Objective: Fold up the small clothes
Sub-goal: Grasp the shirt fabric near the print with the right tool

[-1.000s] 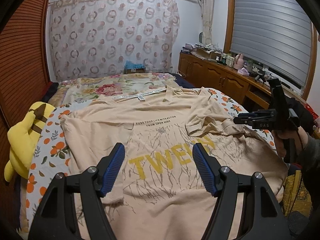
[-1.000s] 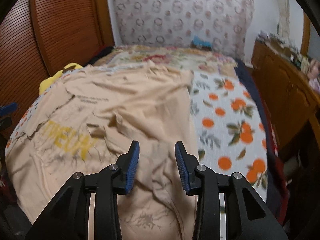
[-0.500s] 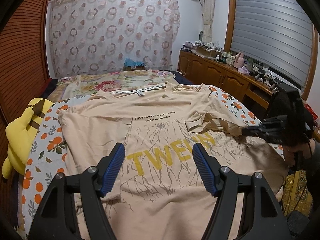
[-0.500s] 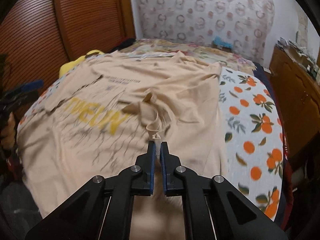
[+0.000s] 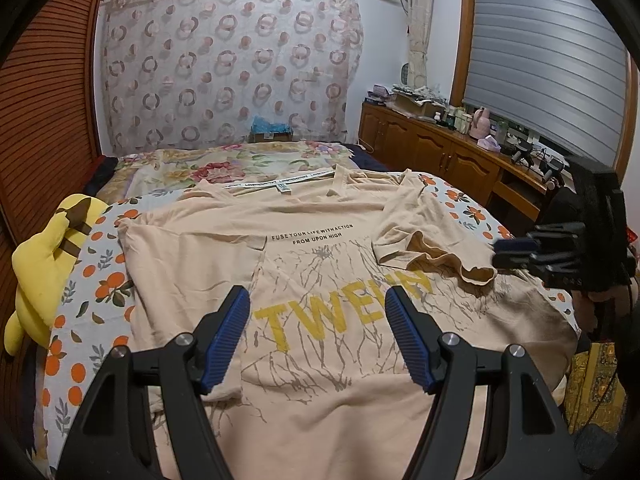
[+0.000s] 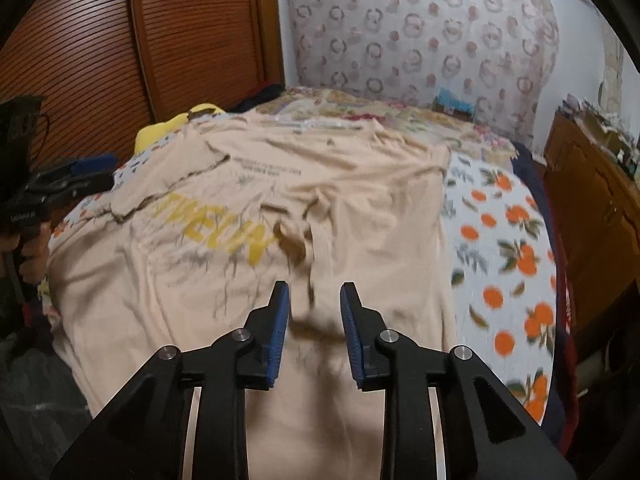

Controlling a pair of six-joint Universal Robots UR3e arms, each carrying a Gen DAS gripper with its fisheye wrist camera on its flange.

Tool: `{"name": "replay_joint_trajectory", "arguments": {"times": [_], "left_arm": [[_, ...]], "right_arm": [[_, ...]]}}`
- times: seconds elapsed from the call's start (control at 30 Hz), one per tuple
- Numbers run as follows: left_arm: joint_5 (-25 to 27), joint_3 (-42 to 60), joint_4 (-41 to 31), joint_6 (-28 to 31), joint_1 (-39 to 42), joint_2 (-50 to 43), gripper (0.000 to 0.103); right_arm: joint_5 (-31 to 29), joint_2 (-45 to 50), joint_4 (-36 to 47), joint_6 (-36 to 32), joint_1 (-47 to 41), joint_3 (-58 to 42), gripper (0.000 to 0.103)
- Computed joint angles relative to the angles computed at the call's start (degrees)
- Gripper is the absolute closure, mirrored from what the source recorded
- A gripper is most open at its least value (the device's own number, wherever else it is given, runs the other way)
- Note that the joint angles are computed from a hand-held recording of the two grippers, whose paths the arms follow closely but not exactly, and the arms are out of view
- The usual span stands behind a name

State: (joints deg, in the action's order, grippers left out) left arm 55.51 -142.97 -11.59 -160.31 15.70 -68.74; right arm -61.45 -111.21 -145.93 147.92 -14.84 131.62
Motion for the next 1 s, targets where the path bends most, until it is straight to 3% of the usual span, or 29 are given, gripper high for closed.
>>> {"name": "replay_joint_trajectory", "arguments": {"times": [0.13,0.33,0.43,0.63,0.73,0.8,0.83,0.93,1.0], "left_arm": [[-0.02,0.34,-0.66,0.1,0.25,0.16,0.032],[-1.42,-0.2,-2.84,1.14,2.4,2.26,0.032],[-1.68,-0.51,-3.38,1.43,3.02,2.6,0.032],[-2.17,-0.83,-3.61,1.62,3.76,2.56,0.032],[-2.25,-0.86,-3.49,1.8,4.11,2.37,0.032],[-2.47,-1.07,-3.83,2.1,4.79,2.54,0.032],[-2.55,-1.04,-3.98,2.18,5.07,2.49,0.032],[-3.22,-1.5,-4.96,2.91,6.62,2.96,0.032],[-3.7,-1.82,-5.46,3.24,7.47,3.27,0.032]], "right_arm": [[-4.41,12.53,-8.25,5.4,8.73,-7.76,0.073],[-13.09,29.05,-11.9,10.71,17.38,-21.69,0.072],[-14.44,33.25,-11.48,11.81,18.45,-25.69,0.072],[-11.36,36.23,-9.15,11.54,20.43,-29.08,0.072],[-14.7,39.9,-7.03,12.11,23.12,-33.05,0.073],[-19.78,42.88,-7.19,13.58,25.01,-35.43,0.083],[-20.85,43.75,-7.18,14.38,25.14,-36.19,0.083],[-18.04,43.78,-5.96,14.68,23.63,-36.88,0.098],[-14.97,43.72,-3.81,13.74,22.8,-38.02,0.101]]}}
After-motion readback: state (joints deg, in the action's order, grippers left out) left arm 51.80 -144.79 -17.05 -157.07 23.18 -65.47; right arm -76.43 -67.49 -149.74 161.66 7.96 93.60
